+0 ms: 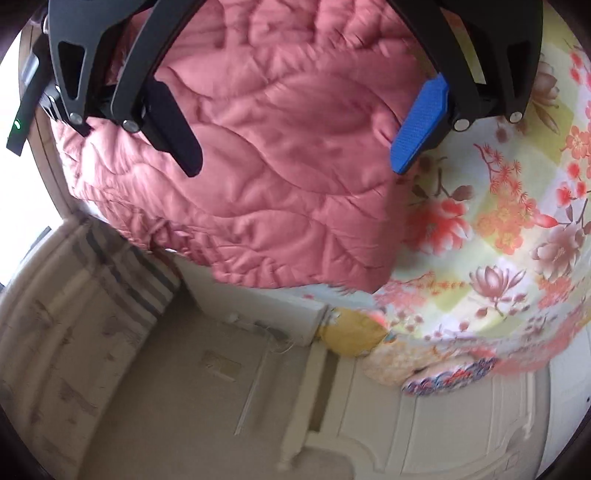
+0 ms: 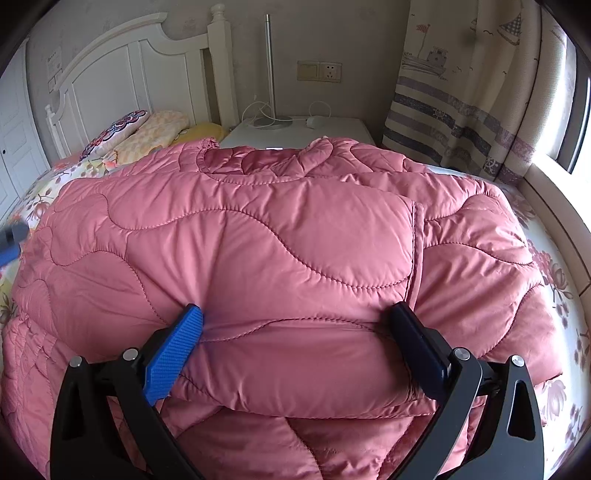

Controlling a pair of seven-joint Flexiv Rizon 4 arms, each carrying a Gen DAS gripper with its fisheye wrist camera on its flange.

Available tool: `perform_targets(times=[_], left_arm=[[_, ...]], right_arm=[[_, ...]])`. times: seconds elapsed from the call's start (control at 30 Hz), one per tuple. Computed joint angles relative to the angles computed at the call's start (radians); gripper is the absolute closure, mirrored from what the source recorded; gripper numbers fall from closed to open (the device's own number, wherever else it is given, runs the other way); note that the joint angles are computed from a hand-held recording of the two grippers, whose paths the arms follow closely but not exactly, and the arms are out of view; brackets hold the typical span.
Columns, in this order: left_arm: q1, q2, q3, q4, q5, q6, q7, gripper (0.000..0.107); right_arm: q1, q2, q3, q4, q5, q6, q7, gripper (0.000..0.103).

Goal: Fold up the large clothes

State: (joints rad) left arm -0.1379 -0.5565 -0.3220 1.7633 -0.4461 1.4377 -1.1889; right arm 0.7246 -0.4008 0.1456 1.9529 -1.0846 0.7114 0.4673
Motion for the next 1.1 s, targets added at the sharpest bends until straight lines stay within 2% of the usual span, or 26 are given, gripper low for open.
perform_targets(times=[0.07, 0.1, 0.13, 0.2, 0.3, 0.33, 0.37, 0.5, 0.6, 0.67, 0.73, 0.8, 0.87, 0.97, 1.1], left_arm=[[-0.089, -0.047, 0.131, -0.105, 0.076, -0.124, -0.059, 0.006], [-0.12, -0.069, 0.179, -0.14, 0.119, -0.156, -0.081, 0.006], [-0.139, -0.086, 0.209, -0.158, 0.162, -0.15, -0.097, 0.006], [-0.122, -0.083, 0.189, -0.149, 0.167, -0.132, -0.092, 0.006], [0.002, -0.064, 0.024, -0.098, 0.063, -0.078, -0.043, 0.006], [0.02, -0.065, -0.005, -0.093, 0.009, -0.073, -0.012, 0.006], [0.019, -0.072, -0.002, -0.108, 0.011, -0.089, -0.017, 0.006], [-0.102, -0.135, 0.183, -0.248, 0.132, -0.231, -0.093, 0.006], [-0.083, -0.139, 0.168, -0.278, 0.116, -0.285, -0.122, 0.006], [-0.046, -0.134, 0.12, -0.285, 0.063, -0.288, -0.115, 0.006], [-0.042, -0.143, 0.109, -0.322, 0.043, -0.29, -0.118, 0.006], [-0.069, -0.169, 0.14, -0.39, 0.073, -0.323, -0.135, 0.006], [-0.104, -0.218, 0.184, -0.495, 0.123, -0.414, -0.159, 0.006], [-0.172, -0.305, 0.282, -0.648, 0.242, -0.512, -0.23, 0.006], [-0.206, -0.316, 0.327, -0.661, 0.341, -0.466, -0.289, 0.006]], right_arm=[[0.0, 0.0, -0.001, 0.001, -0.003, 0.001, 0.004, 0.005], [0.0, 0.001, -0.001, 0.002, -0.005, 0.004, 0.006, 0.005], [-0.001, 0.002, -0.001, 0.003, -0.009, 0.007, 0.009, 0.005], [-0.002, 0.002, -0.001, 0.005, -0.013, 0.01, 0.013, 0.005], [-0.005, 0.002, -0.002, 0.008, -0.017, 0.019, 0.021, 0.005], [-0.006, 0.003, -0.002, 0.009, -0.019, 0.023, 0.023, 0.005], [-0.007, 0.004, -0.002, 0.011, -0.021, 0.027, 0.026, 0.005], [-0.012, 0.008, -0.004, 0.018, -0.032, 0.041, 0.038, 0.005], [-0.015, 0.009, -0.005, 0.023, -0.043, 0.052, 0.051, 0.005], [-0.018, 0.011, -0.005, 0.026, -0.046, 0.057, 0.055, 0.005], [-0.021, 0.012, -0.005, 0.028, -0.049, 0.063, 0.058, 0.005], [-0.023, 0.012, -0.005, 0.029, -0.051, 0.066, 0.059, 0.005], [-0.023, 0.012, -0.005, 0.029, -0.052, 0.068, 0.061, 0.005], [-0.027, 0.014, -0.006, 0.034, -0.059, 0.079, 0.069, 0.005], [-0.032, 0.015, -0.007, 0.039, -0.072, 0.094, 0.073, 0.005]])
